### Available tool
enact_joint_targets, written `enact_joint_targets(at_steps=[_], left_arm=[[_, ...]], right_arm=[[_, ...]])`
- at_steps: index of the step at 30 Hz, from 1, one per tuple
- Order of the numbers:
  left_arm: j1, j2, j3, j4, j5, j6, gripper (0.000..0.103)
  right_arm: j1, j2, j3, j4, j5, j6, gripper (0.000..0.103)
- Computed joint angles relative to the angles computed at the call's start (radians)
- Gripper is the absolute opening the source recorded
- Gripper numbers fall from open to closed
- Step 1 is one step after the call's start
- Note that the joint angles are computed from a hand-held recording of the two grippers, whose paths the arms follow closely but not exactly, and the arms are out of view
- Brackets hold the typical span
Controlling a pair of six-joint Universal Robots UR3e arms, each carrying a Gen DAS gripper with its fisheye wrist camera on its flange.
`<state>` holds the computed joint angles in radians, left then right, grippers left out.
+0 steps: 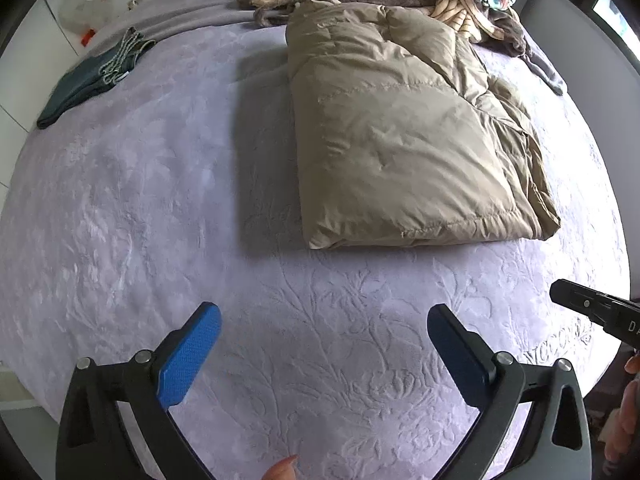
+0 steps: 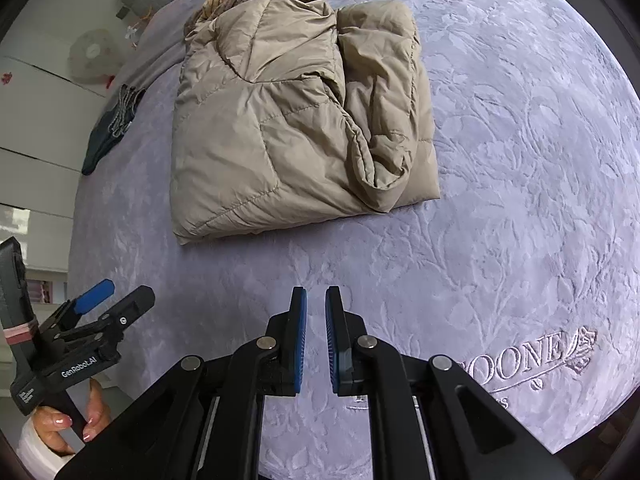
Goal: Fold large clothes
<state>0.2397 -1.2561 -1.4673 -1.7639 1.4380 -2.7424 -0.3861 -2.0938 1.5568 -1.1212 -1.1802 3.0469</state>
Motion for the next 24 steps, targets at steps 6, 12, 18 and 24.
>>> enact_joint_targets(at_steps=[6,12,18,24], left_arm=[[-0.004,0.002,0.011,0.004,0.014,-0.001,0.103],[-0.011,0.001,0.055,-0.019,0.037,-0.007,0.103],[-0.027,0.002,0.108,-0.02,0.078,-0.01,0.103],[0.006,-0.003,0.208,-0.057,0.054,-0.021,0.103]], right_arm=[[0.02,0.01,-0.006,-0.015,-0.012,0.014,0.026],[0.034,0.024,-0.066,-0.016,-0.019,0.035,0.043],[0.089,0.079,-0.169,-0.042,-0.088,0.083,0.07],[0.196,0.127,-0.289,-0.066,-0.204,0.143,0.089]])
